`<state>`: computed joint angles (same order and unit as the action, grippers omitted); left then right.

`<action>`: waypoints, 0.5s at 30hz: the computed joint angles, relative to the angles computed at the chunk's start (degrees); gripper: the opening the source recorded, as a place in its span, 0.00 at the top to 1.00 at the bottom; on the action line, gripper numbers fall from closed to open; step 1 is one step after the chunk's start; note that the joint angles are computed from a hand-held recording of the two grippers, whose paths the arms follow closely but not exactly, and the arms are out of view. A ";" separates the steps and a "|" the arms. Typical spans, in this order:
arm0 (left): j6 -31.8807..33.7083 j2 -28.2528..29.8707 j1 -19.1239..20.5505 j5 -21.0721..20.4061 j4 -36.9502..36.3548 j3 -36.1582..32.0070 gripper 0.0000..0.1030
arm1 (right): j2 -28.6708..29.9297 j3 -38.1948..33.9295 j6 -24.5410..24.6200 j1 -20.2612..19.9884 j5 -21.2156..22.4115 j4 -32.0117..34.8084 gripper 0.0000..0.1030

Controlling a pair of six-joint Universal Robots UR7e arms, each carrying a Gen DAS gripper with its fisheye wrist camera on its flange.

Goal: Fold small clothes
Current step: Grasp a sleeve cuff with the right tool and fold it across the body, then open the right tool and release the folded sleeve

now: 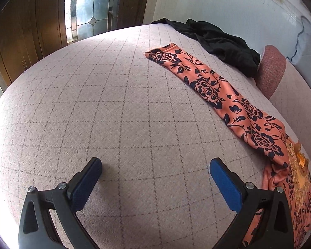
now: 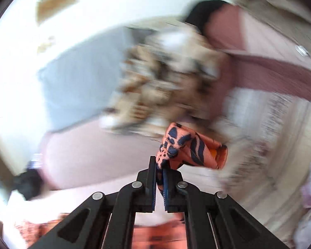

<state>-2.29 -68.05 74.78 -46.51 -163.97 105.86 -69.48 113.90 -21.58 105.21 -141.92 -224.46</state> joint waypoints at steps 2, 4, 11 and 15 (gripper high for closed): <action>-0.83 -0.61 0.24 -0.94 0.22 0.19 0.00 | 5.39 -3.27 1.08 5.01 4.08 1.06 0.95; -1.60 -1.18 0.52 -1.88 0.46 0.28 0.00 | 10.83 -6.02 5.54 8.25 8.65 3.52 0.95; -2.65 -1.98 0.90 -3.54 1.71 -0.13 0.00 | 29.68 -12.60 24.86 6.54 14.58 17.82 0.09; -1.19 -2.45 0.70 -3.95 1.49 -0.91 0.00 | 32.58 -9.86 30.19 1.21 18.28 28.40 0.08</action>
<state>-3.48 -70.51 75.48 -50.46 -162.48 104.96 -36.90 104.04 8.61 106.42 -123.64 -196.06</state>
